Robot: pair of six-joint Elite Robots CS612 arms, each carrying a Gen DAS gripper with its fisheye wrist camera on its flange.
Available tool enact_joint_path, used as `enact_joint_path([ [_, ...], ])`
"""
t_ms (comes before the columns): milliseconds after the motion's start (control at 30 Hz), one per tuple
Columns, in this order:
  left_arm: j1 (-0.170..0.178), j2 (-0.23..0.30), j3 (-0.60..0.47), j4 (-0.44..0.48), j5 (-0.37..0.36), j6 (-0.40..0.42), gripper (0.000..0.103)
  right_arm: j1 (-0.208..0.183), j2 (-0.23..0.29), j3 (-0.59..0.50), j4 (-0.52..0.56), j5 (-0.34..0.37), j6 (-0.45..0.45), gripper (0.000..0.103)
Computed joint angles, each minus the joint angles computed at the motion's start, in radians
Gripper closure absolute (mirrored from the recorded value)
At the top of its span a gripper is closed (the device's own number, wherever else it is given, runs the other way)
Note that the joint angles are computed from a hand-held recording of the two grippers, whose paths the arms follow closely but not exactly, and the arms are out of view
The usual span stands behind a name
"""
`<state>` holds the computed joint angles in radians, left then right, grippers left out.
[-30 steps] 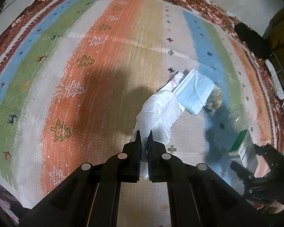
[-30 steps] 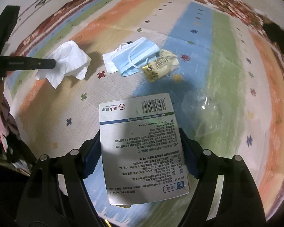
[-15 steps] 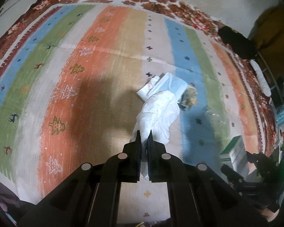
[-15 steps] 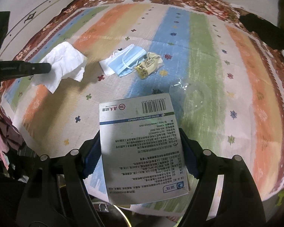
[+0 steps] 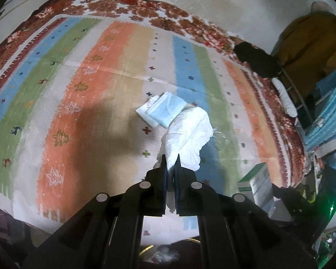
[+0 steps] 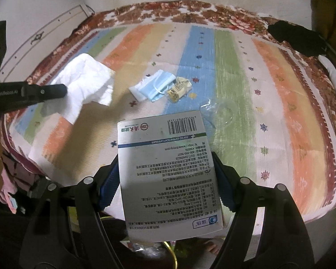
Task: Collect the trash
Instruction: 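Lift the tissue and medicine box in both grippers and carry them over the bin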
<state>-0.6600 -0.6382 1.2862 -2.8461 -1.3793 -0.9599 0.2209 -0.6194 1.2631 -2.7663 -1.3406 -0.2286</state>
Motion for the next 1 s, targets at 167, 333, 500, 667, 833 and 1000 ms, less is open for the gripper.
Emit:
enact_joint_path([
  [167,-0.021,-0.024,0.044,-0.064,0.02,0.007,0.099,-0.007,-0.042,0.079,-0.069,0.029,0.024,0.033],
  [333,-0.042,-0.045,0.085,-0.119,0.028,0.01,0.099,-0.011,-0.076,0.152,-0.147,0.053,0.033,0.033],
  [500,-0.066,-0.058,0.113,-0.147,0.053,0.026,0.099,-0.017,-0.106,0.223,-0.223,0.069,0.053,0.033],
  [667,-0.084,-0.067,0.14,-0.181,0.055,0.03,0.099,-0.03,-0.131,0.285,-0.284,0.086,0.078,0.033],
  [833,-0.11,-0.083,0.187,-0.24,0.07,0.031,0.099,-0.044,-0.151,0.334,-0.325,0.123,0.092,0.033],
  [1000,-0.122,-0.09,0.226,-0.296,0.051,0.021,0.099,-0.053,-0.167,0.381,-0.352,0.158,0.095,0.033],
])
